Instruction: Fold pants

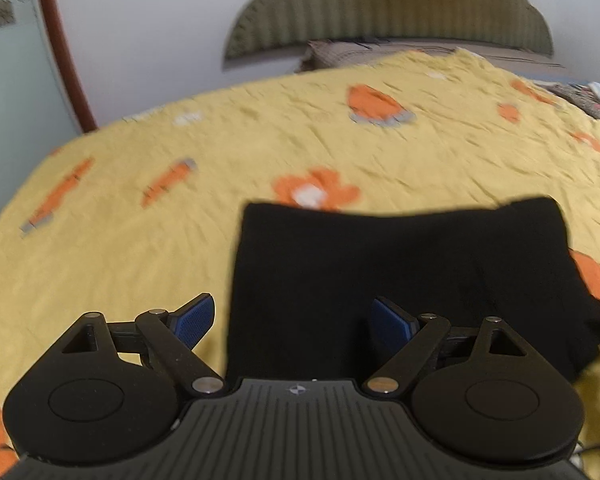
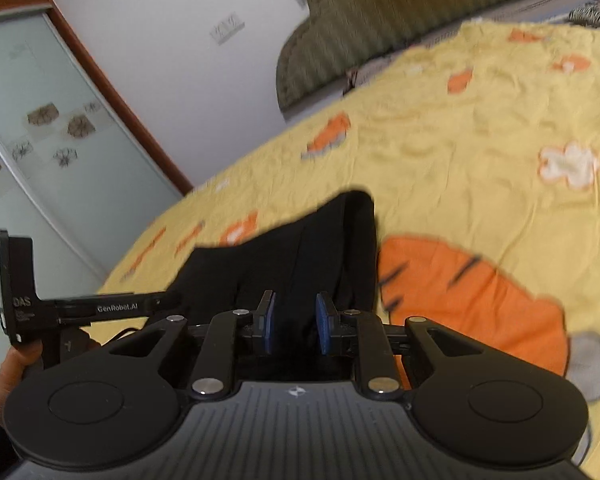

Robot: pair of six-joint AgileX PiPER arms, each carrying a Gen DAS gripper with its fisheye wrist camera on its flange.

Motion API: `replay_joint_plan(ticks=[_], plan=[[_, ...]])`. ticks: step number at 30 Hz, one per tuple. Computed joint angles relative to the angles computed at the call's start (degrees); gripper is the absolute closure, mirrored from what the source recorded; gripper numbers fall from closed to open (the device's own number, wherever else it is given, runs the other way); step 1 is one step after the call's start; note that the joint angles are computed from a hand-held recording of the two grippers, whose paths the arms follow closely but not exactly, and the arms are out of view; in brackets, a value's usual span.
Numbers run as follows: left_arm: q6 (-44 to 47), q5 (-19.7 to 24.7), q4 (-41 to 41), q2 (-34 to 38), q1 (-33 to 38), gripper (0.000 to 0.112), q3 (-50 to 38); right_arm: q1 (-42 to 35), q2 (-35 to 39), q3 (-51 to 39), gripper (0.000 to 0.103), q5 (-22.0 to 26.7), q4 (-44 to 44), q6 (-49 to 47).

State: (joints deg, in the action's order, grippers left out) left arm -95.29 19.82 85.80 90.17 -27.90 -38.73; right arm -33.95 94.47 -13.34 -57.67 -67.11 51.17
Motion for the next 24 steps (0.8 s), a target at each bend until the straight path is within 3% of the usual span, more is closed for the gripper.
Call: replay_joint_plan(ticks=[2,5,7,8,9,11,13,17,21,24], plan=[[-0.7,-1.0,0.6,0.3,-0.8,0.024,0.8,4.1,-0.9,0.4,0.083,4.7,4.6,-1.5],[-2.7,0.9,1.8,2.0,-3.7,0.024,0.8,5.2,0.4,0.7,0.074,4.5,5.9,-2.9],[-5.7,3.4,4.4,3.2,-5.9,0.024,0.9,5.3,1.5,0.1,0.053,3.5,4.8,-2.4],[-6.9,4.6,5.3,3.7,-6.8,0.023,0.8,5.4,2.2,-0.1,0.050,2.3,4.4,-2.6],[-7.8,5.4,5.9,4.2,-7.5,0.023,0.7,5.3,2.5,0.5,0.052,1.1,5.3,-4.9],[-7.9,6.2,5.5,4.8,-8.2,0.023,0.2,10.2,1.2,1.4,0.081,4.0,13.1,-10.6],[-7.1,6.1,4.4,4.4,-8.3,0.023,0.3,10.3,1.0,2.3,0.097,4.1,15.5,-14.2],[-1.1,1.3,-2.1,1.5,-5.3,0.022,0.4,2.3,-1.4,4.0,0.098,2.2,7.0,-12.5],[5.1,-1.0,-9.2,1.7,-3.7,0.022,-0.8,1.4,1.3,2.2,0.092,3.6,3.9,-11.7],[10.0,-1.1,-14.0,0.9,-3.6,0.022,-1.5,2.6,-5.9,2.2,0.089,6.7,6.1,-8.1]])
